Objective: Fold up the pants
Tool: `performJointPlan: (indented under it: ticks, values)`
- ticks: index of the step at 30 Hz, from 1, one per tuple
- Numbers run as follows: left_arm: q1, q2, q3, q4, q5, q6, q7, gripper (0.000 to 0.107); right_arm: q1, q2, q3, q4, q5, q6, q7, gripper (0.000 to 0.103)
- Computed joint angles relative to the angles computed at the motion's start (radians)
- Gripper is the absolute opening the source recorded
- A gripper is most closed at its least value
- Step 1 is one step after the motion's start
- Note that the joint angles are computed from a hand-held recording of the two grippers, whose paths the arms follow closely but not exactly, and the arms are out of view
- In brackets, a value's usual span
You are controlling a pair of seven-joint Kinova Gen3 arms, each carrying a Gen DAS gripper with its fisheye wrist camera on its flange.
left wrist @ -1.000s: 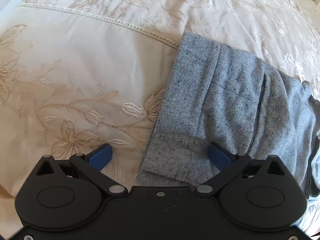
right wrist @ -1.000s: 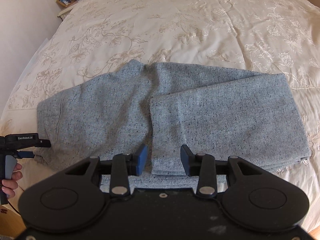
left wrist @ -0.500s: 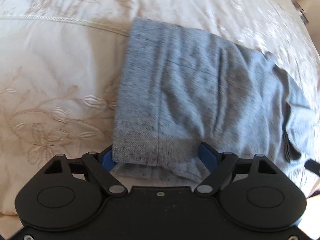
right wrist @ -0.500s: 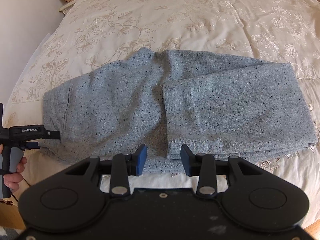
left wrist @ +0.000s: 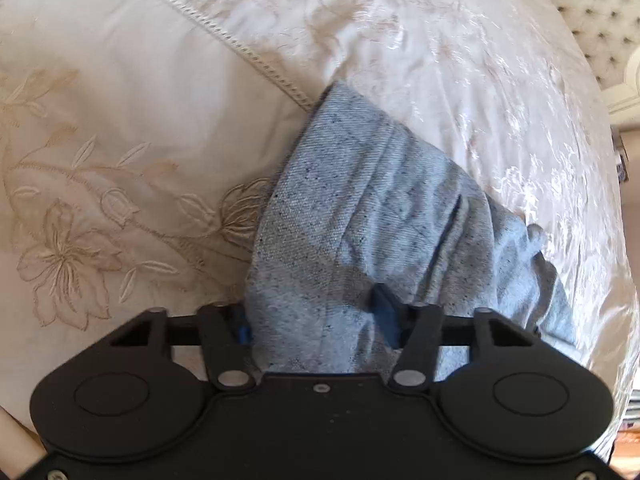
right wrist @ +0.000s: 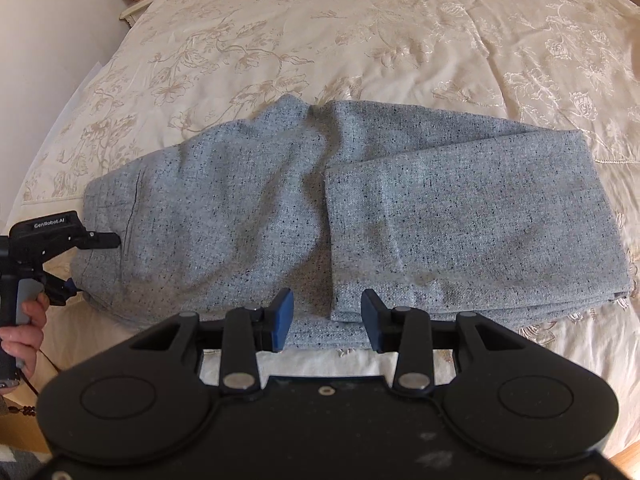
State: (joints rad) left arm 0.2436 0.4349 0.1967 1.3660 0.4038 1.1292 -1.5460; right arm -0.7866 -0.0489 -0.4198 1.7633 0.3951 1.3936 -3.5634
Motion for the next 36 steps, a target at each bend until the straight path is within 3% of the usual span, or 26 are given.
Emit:
performJointPlan:
  ticks: [3,13,18,23,26,28,31,36]
  values:
    - [0.007,-0.025,0.001,-0.004,-0.019,0.007,-0.017,0.039,0.005,-0.012,0.002,0.012,-0.01,-0.011,-0.006,0.04]
    - [0.123,-0.15,0.017,-0.056,-0.091,-0.03,0.05,0.034,0.094,-0.137,-0.003,0.147,-0.064,-0.137,0.037,0.04]
    - [0.278,-0.191,0.043,-0.135,-0.218,-0.05,0.168,0.033,0.151,-0.268,0.016,0.258,-0.127,-0.209,0.118,0.04]
    - [0.457,-0.144,0.079,-0.233,-0.322,-0.05,0.294,0.032,0.174,-0.447,0.076,0.361,-0.197,-0.218,0.245,0.04]
    - [0.573,-0.069,0.094,-0.294,-0.361,-0.043,0.344,0.029,0.187,-0.553,0.108,0.406,-0.229,-0.185,0.308,0.04]
    - [0.636,-0.012,0.1,-0.327,-0.361,-0.038,0.358,0.02,0.199,-0.617,0.127,0.426,-0.246,-0.15,0.346,0.04]
    - [0.733,0.068,0.091,-0.389,-0.369,0.02,0.385,0.016,0.221,-0.703,0.158,0.452,-0.267,-0.096,0.399,0.04]
    - [0.865,0.04,0.028,-0.364,-0.491,0.048,0.468,0.019,0.254,-0.791,0.218,0.465,-0.272,-0.024,0.503,0.04]
